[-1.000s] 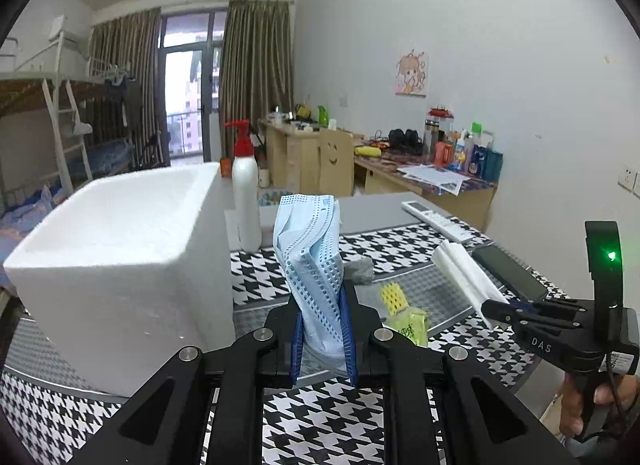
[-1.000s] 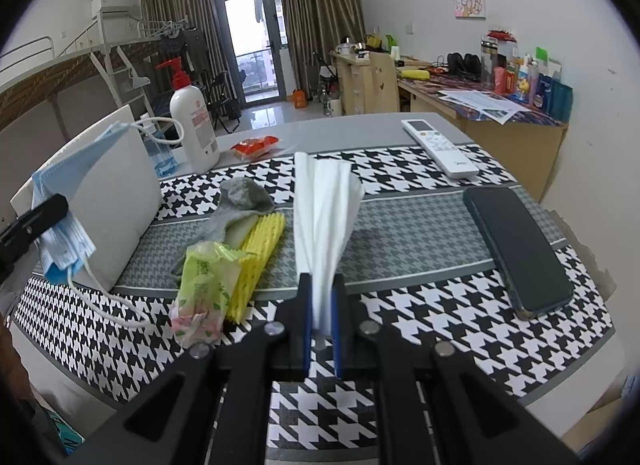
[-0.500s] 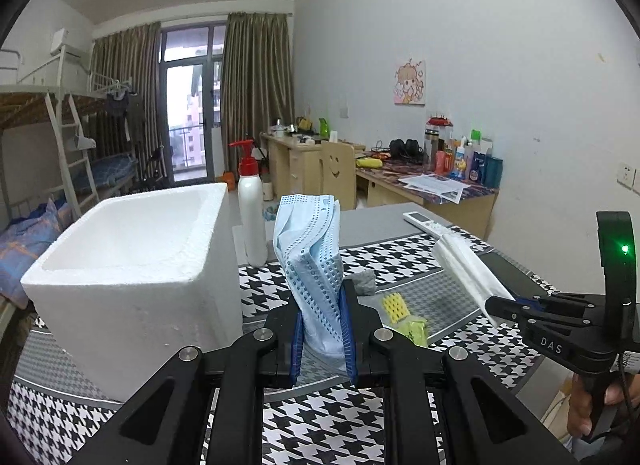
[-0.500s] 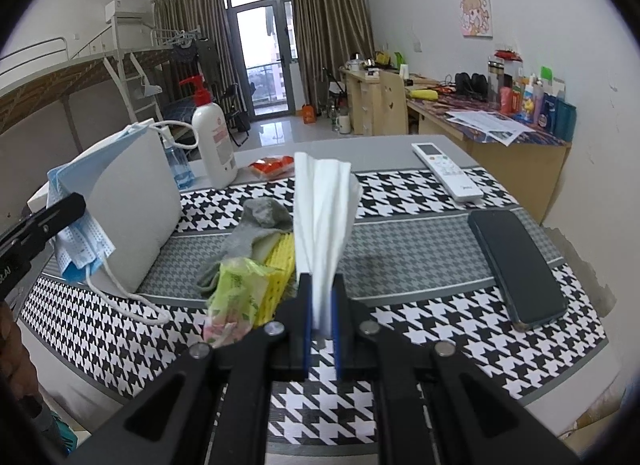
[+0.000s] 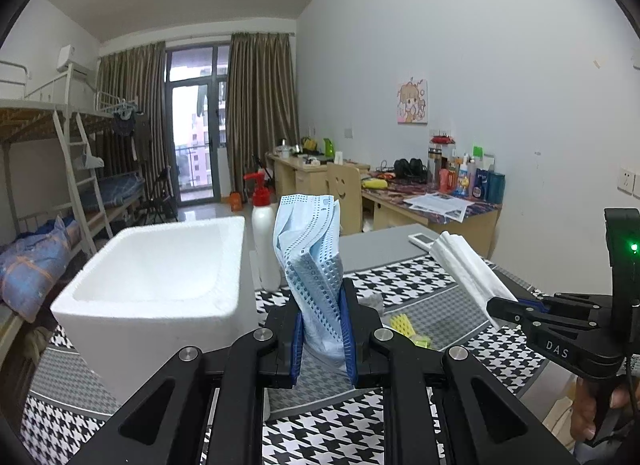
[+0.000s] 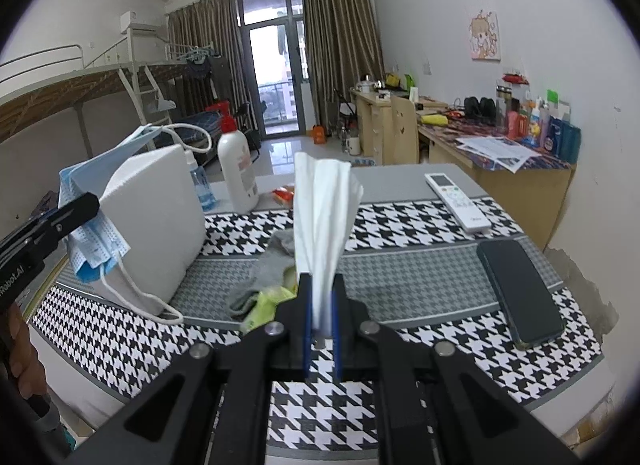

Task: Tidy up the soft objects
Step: 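Lift the mask with the left gripper while the right lifts the napkins toward the foam box, then lower the mask into the foam box and open the left gripper while the right carries napkins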

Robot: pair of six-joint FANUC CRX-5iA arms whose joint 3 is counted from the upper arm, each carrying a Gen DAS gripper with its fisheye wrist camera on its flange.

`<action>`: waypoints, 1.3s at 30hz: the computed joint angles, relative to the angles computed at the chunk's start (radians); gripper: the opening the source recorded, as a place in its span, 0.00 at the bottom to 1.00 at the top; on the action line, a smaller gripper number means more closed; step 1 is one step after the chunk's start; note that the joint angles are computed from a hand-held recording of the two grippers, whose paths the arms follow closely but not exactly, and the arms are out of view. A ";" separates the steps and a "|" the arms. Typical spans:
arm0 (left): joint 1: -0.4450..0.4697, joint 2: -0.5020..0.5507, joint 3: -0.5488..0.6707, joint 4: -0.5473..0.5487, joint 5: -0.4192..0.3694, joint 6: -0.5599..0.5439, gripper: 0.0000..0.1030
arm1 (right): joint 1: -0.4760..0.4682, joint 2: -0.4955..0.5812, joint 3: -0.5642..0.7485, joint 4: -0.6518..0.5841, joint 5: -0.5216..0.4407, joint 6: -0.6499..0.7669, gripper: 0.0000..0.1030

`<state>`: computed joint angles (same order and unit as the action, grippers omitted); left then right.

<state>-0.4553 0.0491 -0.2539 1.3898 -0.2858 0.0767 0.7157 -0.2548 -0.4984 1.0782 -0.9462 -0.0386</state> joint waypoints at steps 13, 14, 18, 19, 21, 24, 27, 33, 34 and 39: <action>-0.029 -0.026 -0.015 0.182 0.056 -0.161 0.17 | 0.000 0.014 0.024 0.079 0.016 -0.014 0.10; -0.035 -0.029 -0.017 0.213 0.065 -0.189 0.17 | 0.001 0.017 0.026 0.084 0.019 -0.013 0.10; -0.041 -0.027 -0.008 0.253 0.078 -0.218 0.17 | 0.000 0.030 0.042 0.090 0.032 -0.009 0.10; -0.040 -0.027 -0.006 0.259 0.078 -0.224 0.17 | 0.001 0.034 0.047 0.091 0.031 -0.007 0.10; -0.041 -0.025 0.001 0.277 0.079 -0.241 0.17 | 0.002 0.039 0.055 0.096 0.032 -0.005 0.10; -0.036 -0.026 0.005 0.298 0.072 -0.262 0.17 | -0.001 0.044 0.065 0.110 0.039 -0.008 0.10; -0.024 -0.022 0.015 0.289 0.071 -0.255 0.17 | -0.006 0.054 0.076 0.123 0.053 -0.007 0.10; -0.011 -0.012 0.032 0.257 0.089 -0.216 0.17 | -0.023 0.076 0.100 0.127 0.102 0.009 0.10; -0.010 -0.009 0.035 0.255 0.100 -0.211 0.17 | -0.027 0.081 0.105 0.128 0.111 0.014 0.10; 0.010 -0.001 0.049 0.204 0.118 -0.156 0.17 | -0.045 0.104 0.127 0.130 0.166 0.040 0.10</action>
<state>-0.4456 0.0478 -0.2045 1.5939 -0.1676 -0.0797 0.6703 -0.1511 -0.3712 1.2078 -0.7800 0.0015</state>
